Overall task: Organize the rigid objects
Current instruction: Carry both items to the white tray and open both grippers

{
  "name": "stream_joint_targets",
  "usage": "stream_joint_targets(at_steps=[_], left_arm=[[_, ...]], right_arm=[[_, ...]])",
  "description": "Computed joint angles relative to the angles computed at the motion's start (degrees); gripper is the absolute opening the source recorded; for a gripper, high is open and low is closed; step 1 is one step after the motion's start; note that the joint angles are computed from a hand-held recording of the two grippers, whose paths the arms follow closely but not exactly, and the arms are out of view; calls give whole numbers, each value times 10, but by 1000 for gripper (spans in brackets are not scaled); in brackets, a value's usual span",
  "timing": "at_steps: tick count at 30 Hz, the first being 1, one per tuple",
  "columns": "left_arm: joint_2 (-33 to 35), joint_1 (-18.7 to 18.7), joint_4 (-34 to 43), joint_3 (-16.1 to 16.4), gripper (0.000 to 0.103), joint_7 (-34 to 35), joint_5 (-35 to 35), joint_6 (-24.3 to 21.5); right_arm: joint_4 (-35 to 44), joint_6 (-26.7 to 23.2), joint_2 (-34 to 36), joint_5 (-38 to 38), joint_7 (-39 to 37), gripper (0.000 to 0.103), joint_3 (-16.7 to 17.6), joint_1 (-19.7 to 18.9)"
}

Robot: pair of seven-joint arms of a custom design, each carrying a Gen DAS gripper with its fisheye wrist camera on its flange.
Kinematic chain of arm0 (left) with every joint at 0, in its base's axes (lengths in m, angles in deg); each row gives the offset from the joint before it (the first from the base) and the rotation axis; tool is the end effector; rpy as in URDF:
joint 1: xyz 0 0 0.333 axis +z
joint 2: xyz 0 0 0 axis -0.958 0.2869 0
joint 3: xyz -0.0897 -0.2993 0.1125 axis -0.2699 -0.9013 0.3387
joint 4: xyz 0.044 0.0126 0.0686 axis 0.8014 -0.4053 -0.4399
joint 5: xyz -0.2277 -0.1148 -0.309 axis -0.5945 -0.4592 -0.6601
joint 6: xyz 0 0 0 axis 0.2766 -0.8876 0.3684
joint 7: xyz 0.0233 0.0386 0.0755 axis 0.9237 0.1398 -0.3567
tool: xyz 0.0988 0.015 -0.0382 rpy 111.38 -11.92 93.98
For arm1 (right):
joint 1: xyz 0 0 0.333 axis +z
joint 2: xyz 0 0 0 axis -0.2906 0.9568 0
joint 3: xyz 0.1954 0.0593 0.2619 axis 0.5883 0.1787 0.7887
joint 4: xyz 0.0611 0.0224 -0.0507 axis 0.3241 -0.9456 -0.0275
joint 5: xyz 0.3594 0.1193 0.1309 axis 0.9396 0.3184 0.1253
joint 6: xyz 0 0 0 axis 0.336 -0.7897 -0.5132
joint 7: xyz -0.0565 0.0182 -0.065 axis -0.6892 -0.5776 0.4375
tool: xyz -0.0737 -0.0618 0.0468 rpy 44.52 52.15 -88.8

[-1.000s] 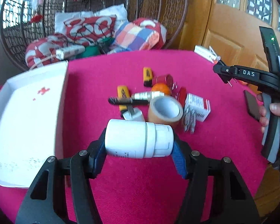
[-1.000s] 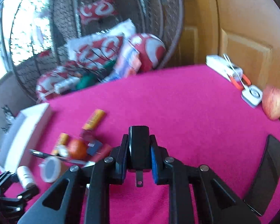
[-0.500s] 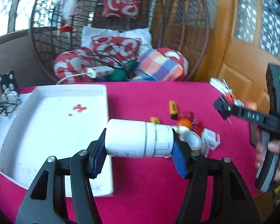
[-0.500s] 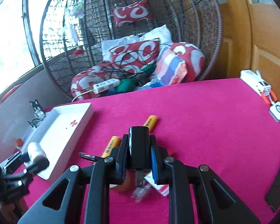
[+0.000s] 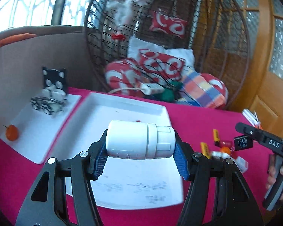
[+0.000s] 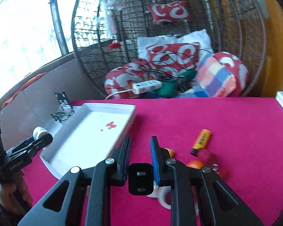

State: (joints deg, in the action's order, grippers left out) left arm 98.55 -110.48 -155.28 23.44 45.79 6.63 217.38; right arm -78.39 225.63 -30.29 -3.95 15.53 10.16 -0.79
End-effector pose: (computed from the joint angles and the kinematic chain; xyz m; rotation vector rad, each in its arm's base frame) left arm 0.5544 -0.5042 0.4527 -1.7122 1.5865 -1.0923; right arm 0.5552 0.2506 0.4621 -1.7253 1.3977 -0.4823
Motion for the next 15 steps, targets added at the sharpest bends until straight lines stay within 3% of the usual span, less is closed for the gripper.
stream_joint_targets(at_steps=[1,3,8,9,11,12,15], left_arm=[[-7,1,-7,3,61,-5,3,-3],[-23,6,-24,6,61,-13,11,-8],[-54,37,-51,-2,61,-18,24,-11],[-56,46,-52,-6,61,-14,18,-6],[-55,66,-58,-9,62,-21,6,24],[-52,72,-58,-11,62,-16,-4,29],[-28,86,-48,-17,62,21,-55,38]], right_arm=[[8,-1,6,-18,14,19,-1,3],[25,-2,14,-33,24,19,-44,50],[80,-12,44,-81,53,19,-77,97],[100,-24,54,-65,40,19,-66,94],[125,-41,70,-46,20,19,-12,54],[142,-50,83,-47,18,19,-8,57],[183,-72,118,-81,36,19,-54,110]])
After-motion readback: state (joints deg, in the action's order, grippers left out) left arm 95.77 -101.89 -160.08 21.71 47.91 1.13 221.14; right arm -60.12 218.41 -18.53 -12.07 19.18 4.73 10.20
